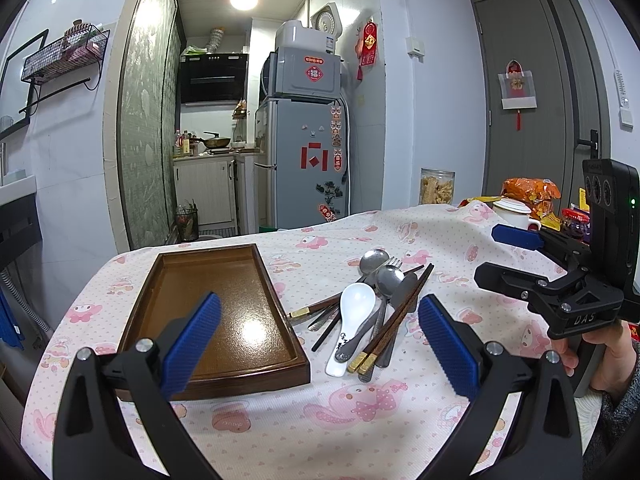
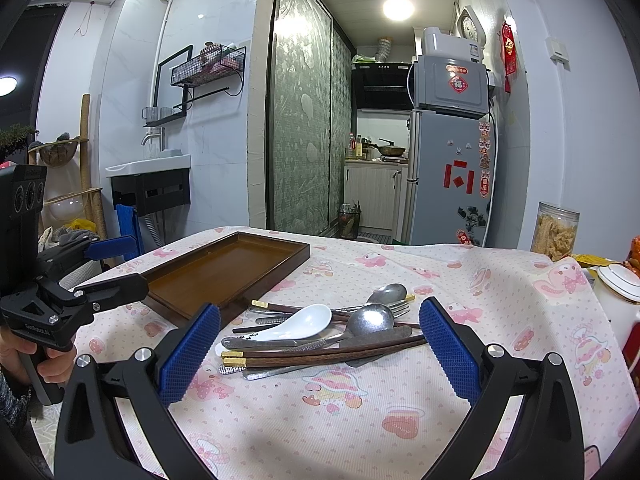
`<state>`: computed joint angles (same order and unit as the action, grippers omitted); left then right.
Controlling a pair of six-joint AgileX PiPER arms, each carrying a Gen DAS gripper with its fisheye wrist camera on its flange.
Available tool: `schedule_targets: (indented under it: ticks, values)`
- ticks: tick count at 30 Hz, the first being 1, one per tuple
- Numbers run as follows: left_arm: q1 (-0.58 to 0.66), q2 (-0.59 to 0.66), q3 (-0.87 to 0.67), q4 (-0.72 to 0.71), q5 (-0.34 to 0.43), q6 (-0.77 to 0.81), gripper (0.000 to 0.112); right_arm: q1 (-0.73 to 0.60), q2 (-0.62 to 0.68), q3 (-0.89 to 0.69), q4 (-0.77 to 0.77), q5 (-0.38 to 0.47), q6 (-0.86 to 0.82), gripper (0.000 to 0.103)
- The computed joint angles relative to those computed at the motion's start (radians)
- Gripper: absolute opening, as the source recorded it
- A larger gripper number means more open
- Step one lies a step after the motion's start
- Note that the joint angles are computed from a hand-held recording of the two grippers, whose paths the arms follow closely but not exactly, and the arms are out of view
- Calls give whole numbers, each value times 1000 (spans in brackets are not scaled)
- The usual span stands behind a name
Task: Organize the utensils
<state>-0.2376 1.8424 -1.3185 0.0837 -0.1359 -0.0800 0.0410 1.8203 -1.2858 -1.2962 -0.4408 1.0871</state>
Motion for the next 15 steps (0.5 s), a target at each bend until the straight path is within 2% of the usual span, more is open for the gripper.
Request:
schedule_targets:
  ticks: [15]
  values:
    - [0, 0, -1, 3, 1, -3, 100, 0, 4, -5, -10, 0, 9, 100]
